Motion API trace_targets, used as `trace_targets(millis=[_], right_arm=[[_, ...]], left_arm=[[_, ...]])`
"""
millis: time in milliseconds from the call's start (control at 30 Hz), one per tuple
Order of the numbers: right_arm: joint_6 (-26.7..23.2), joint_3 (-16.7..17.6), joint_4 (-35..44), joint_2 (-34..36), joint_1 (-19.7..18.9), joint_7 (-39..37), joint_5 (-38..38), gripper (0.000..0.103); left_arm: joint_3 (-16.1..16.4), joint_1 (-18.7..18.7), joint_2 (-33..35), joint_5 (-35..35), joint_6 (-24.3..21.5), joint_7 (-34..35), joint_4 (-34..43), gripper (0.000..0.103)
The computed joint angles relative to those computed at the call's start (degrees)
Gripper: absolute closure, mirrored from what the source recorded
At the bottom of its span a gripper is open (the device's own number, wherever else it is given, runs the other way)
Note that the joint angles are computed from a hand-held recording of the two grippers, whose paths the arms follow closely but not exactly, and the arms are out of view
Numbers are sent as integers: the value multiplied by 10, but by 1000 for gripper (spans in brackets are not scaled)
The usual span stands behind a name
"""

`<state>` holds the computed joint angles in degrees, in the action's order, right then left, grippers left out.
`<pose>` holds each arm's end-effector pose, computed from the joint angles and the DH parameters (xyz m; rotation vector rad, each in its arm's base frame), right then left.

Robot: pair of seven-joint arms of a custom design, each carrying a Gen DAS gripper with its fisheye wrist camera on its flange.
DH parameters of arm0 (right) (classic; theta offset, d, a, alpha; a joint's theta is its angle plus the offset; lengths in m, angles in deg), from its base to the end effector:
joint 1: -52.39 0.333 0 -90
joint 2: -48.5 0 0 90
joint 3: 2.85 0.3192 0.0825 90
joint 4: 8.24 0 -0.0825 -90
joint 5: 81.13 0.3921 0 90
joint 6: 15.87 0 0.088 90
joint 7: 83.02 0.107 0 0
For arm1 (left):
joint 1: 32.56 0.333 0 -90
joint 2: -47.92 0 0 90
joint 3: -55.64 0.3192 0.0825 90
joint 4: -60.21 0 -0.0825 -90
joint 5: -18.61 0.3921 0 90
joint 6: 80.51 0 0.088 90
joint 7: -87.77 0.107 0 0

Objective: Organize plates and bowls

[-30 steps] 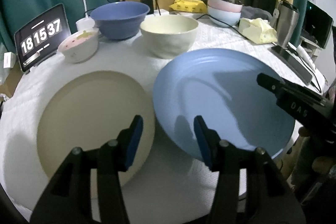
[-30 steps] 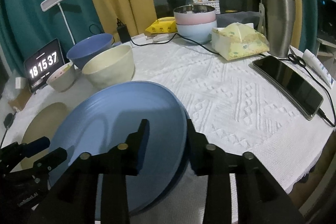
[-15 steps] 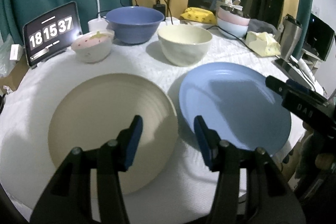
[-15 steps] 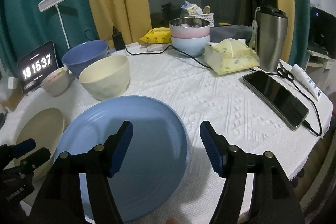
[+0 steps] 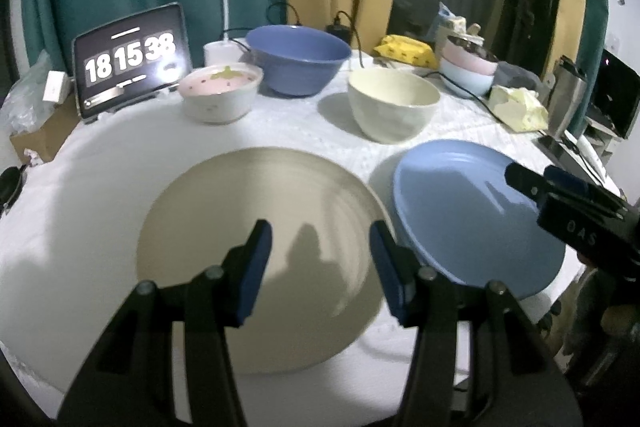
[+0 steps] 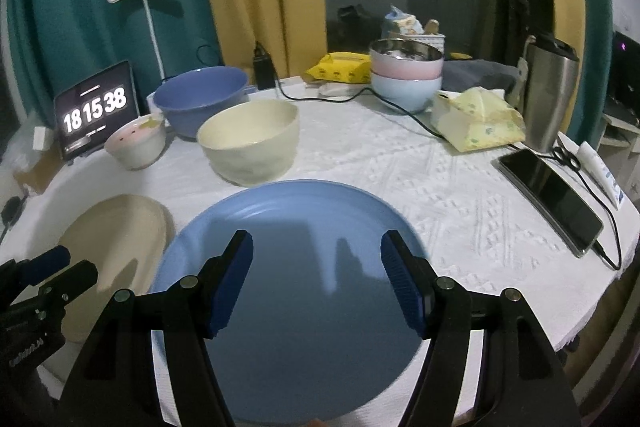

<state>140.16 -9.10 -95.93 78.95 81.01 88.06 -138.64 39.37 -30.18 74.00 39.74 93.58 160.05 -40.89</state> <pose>0.6702 0.3261 0.4088 -1.5065 1.8102 -0.8255 0.6906 -0.1689 0.4134 -1.5847 1.9396 -0.9200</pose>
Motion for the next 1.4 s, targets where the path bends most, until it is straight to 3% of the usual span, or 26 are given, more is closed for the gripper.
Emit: trace_targets(millis=[800, 1400], right_arm=[[-22, 25, 149, 100, 20, -173, 123, 33], [-79, 31, 316, 209, 35, -308, 236, 33]], left_arm=[[52, 18, -9, 42, 43, -82, -24, 51], [49, 43, 18, 44, 27, -92, -1, 51]])
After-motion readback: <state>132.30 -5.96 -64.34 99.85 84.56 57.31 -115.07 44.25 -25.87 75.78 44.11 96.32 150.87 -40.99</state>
